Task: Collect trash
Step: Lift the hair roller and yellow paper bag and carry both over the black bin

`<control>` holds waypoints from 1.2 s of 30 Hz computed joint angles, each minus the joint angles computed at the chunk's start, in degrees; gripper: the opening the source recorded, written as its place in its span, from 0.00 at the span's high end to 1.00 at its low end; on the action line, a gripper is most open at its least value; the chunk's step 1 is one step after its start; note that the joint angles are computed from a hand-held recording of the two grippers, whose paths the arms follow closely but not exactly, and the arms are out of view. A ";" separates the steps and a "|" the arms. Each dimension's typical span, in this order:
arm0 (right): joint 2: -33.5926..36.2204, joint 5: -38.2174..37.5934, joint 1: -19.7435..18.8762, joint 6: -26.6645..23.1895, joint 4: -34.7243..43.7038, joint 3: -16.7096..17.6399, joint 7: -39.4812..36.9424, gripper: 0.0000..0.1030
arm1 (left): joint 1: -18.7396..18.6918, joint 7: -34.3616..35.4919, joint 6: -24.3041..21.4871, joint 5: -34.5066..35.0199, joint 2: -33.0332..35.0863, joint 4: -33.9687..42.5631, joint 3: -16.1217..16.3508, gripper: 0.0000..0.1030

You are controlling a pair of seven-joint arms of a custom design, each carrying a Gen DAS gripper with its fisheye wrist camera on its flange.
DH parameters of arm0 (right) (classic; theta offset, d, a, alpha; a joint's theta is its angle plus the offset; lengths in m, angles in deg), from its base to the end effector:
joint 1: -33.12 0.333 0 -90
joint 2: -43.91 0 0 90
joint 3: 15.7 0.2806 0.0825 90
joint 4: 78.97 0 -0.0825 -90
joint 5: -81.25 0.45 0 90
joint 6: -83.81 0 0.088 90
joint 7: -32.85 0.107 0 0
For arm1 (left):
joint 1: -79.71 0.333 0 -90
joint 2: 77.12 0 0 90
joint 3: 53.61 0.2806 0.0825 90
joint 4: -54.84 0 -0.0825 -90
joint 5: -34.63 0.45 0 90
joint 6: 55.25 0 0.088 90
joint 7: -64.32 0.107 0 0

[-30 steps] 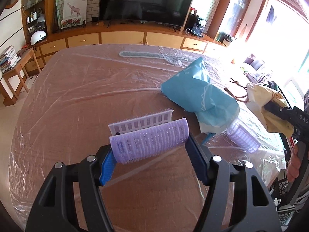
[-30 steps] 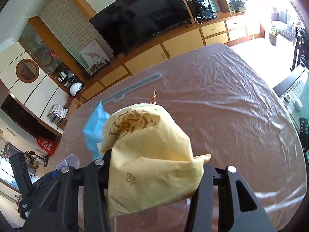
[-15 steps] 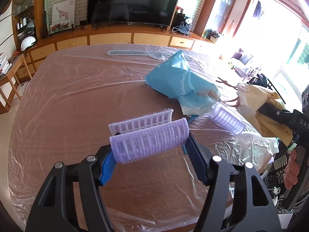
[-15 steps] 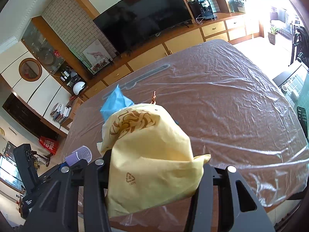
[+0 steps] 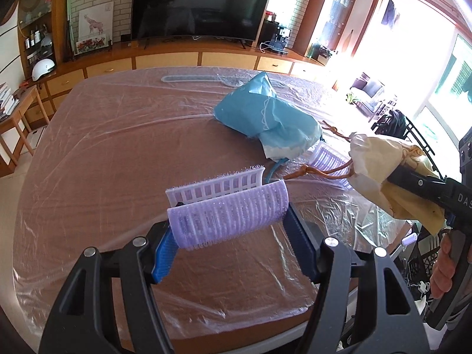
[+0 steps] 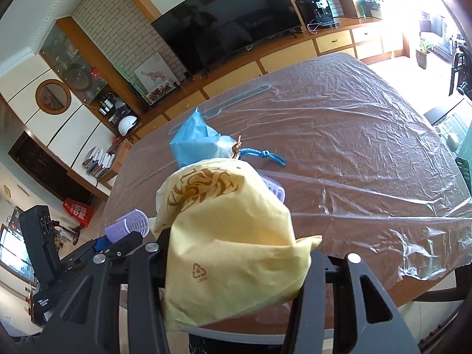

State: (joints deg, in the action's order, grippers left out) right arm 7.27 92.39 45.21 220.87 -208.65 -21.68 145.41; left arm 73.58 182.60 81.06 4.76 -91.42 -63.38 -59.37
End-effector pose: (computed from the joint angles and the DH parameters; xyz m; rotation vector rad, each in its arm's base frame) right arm 0.4893 0.0444 0.6485 -1.3194 1.9501 -0.2165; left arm 0.5849 -0.1321 0.5543 -1.5091 2.3489 -0.9843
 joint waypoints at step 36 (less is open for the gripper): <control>-21.29 3.98 1.69 -8.05 -13.06 -2.29 -8.27 0.57 | -5.66 -13.86 4.57 6.63 -24.53 -21.88 -0.44 0.35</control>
State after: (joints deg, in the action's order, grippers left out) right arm -14.02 96.37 46.90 212.82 -221.71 -23.97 137.14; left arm 67.92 168.74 85.64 11.39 -115.95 -85.26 -59.81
